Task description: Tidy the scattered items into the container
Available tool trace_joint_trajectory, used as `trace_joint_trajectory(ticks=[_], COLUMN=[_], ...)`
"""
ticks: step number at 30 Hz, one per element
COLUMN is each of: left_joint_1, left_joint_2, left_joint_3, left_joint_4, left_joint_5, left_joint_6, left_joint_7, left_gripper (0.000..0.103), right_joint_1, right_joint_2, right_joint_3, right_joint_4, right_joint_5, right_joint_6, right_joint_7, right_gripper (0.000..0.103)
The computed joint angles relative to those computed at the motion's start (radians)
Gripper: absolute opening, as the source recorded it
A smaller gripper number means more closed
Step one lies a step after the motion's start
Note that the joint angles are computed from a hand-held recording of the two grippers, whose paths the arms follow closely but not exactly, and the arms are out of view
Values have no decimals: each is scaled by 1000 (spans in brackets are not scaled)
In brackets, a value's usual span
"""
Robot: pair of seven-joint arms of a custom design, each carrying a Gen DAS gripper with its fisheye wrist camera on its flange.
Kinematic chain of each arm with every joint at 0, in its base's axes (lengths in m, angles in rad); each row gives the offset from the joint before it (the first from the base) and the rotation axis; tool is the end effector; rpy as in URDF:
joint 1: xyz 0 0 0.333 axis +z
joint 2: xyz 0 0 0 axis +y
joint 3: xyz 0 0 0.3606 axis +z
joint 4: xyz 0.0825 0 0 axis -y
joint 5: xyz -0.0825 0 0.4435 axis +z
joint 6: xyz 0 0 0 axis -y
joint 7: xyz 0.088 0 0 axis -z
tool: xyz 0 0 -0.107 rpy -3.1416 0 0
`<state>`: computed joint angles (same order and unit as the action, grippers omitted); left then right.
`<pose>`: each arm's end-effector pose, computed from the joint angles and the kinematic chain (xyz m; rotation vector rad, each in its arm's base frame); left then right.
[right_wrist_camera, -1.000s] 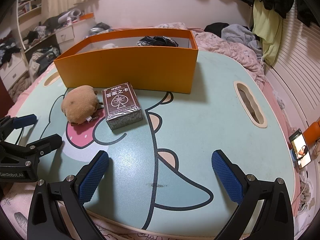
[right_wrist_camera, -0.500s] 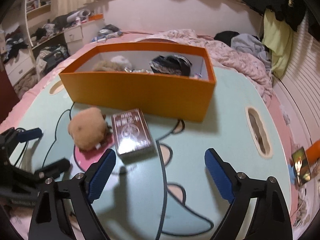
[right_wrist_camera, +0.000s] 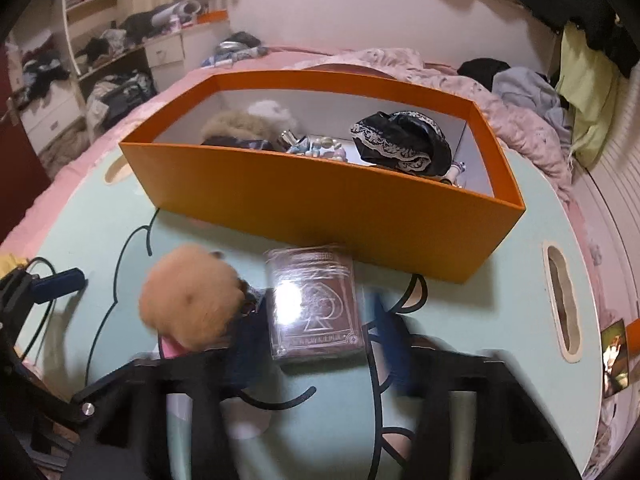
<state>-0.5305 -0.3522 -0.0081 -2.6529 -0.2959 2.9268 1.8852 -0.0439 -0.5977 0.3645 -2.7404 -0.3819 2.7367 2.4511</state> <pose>0.4135 -0.2257 0.4285 -1.3040 2.4261 -0.8228 0.3940 0.1449 0.4468 -1.6136 2.0736 -0.7372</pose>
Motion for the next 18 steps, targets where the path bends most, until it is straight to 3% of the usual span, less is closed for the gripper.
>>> trace_joint_trajectory(ticks=[5,11,15,18], left_joint_1=[2,3,5,-41], left_joint_2=[-5,-6,-11,-19], left_joint_3=[-2,-3,-5,39], left_joint_4=[-1,-2,-6,-2], left_joint_5=[2,4,9,-40], left_joint_6=[-2,-3,-5,-18], left_joint_7=[-2,-5,-13,36], left_gripper=[103,103,103,103], right_joint_1=[3,21,33,36], right_joint_2=[-115,-300,-322,-323], right_joint_3=[20,82,92,77], right_joint_4=[-76,-156,-187,-199], right_joint_5=[36,66,76,87], right_joint_6=[28,-59,-74,-62], right_joint_7=[66,122,162,172], right_gripper=[39,39,39,39])
